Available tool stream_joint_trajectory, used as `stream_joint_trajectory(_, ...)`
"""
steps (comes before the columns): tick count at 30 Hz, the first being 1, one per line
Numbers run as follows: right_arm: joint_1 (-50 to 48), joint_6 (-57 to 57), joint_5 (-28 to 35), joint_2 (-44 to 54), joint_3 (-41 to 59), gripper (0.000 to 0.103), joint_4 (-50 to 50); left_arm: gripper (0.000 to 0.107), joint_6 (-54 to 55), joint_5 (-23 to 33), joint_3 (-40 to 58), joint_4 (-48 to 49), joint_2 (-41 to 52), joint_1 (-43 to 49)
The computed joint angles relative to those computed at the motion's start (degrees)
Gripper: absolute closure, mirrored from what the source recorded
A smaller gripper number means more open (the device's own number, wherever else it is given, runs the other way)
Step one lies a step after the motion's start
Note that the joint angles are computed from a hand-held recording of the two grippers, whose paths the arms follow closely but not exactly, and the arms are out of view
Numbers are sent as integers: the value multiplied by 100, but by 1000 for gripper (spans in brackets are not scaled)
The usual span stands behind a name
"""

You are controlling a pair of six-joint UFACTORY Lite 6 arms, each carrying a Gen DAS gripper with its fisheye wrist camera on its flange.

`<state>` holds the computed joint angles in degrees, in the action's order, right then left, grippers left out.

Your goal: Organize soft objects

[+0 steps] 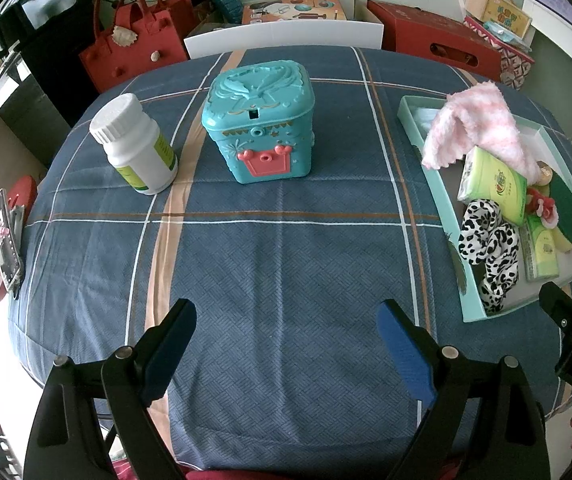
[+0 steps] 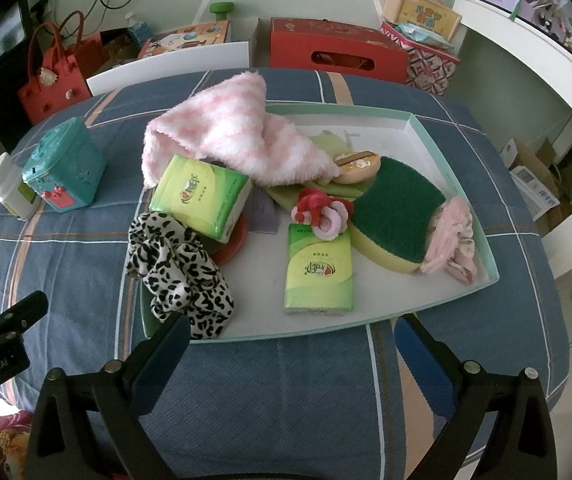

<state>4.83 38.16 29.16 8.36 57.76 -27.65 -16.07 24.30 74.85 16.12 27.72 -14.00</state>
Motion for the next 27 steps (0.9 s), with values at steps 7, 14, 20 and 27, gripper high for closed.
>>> stream_joint_trajectory(7,11,-3,31,25,55,0,-15,15,-10,10,6,-2,-1,-5)
stream_joint_trajectory(14,15,-2,46,28,68,0,-20,15,10,10,6,-15,-5,4)
stream_joint_trajectory(20,14,0,44,25,63,0,-17,15,37,-1,-2,-17,-15,12)
stream_joint_trajectory(27,8,-9,35,17,47,0,-21,15,49,-22,-76,-26,-108,-40)
